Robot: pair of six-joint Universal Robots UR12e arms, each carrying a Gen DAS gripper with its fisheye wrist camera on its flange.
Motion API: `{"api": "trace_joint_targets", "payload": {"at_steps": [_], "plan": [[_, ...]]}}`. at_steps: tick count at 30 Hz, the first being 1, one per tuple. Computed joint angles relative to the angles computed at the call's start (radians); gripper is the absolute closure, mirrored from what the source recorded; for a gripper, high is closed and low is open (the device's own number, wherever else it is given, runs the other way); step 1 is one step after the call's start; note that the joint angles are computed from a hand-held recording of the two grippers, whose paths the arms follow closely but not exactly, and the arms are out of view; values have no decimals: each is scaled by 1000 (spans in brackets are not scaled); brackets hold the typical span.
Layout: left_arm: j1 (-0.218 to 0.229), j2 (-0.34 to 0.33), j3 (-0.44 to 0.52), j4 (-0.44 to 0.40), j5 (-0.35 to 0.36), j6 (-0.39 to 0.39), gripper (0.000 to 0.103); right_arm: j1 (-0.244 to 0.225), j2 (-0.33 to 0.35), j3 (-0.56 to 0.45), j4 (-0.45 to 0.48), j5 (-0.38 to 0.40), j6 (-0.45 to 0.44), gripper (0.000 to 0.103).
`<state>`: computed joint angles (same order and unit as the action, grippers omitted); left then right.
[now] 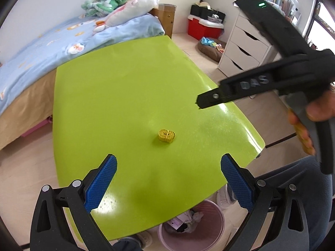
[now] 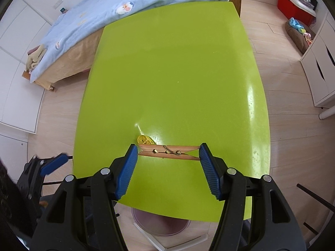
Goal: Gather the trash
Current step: 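Grasp the yellow coiled hair tie with the left tool while the right tool holds the clothespin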
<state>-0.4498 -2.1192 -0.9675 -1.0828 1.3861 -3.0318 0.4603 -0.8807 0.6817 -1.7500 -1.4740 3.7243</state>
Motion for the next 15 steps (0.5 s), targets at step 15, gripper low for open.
{"api": "trace_joint_targets", "payload": {"at_steps": [15], "plan": [[-15,-180,249,-228,11,101,28,-9,-75,123,-86,-10,17,43]]}}
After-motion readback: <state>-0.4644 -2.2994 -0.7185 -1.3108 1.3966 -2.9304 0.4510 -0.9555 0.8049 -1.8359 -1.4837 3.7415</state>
